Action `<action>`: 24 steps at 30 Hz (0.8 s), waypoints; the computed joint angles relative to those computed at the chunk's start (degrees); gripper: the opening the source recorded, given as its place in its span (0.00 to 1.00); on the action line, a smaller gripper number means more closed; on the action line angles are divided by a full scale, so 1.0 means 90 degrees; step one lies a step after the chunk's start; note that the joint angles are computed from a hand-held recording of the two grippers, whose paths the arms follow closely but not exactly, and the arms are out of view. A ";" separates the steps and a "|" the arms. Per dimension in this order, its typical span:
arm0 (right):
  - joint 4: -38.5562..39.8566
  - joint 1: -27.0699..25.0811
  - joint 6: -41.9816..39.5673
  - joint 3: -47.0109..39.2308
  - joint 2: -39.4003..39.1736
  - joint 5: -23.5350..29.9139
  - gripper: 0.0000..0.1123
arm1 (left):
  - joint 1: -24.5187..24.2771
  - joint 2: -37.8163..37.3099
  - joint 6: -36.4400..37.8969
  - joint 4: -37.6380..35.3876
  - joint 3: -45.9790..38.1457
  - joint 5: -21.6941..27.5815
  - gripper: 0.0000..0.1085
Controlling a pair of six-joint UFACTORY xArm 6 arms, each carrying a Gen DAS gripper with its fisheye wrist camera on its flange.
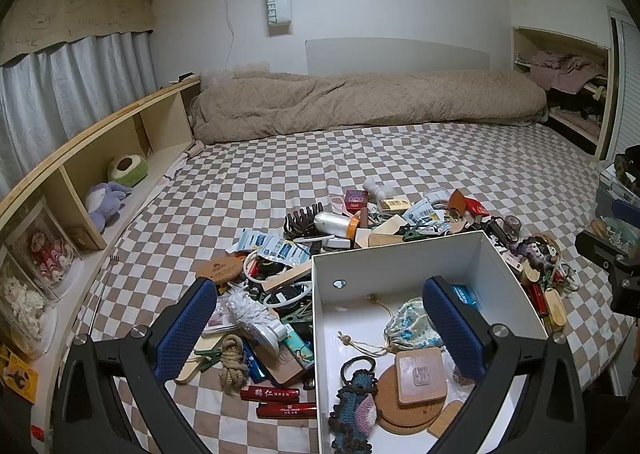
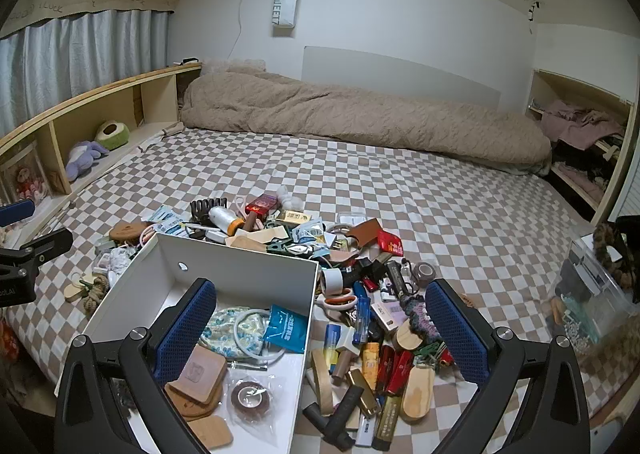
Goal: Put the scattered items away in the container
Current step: 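Move both grippers toward the scattered items beside the white box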
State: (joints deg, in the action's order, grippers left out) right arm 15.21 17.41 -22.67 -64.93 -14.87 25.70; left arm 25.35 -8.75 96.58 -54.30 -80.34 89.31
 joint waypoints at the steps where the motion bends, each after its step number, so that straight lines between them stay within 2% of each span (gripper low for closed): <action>1: 0.0017 0.0000 -0.0020 -0.0011 0.0006 0.0012 0.92 | -0.0006 -0.0011 -0.0010 0.0000 0.0009 -0.0011 0.95; 14: 0.0256 -0.0073 -0.0200 -0.0054 0.0089 0.0072 0.92 | -0.0089 0.0021 -0.0167 0.0089 0.0087 -0.0278 0.95; 24: 0.0464 -0.0348 -0.0285 -0.0288 0.0352 0.0234 0.92 | -0.0267 0.0346 -0.0665 0.0170 -0.0202 -0.0658 0.95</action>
State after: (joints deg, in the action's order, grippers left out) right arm 19.39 14.28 -25.24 -67.53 -11.71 27.80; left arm 22.95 -5.64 90.60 -52.76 -82.16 83.38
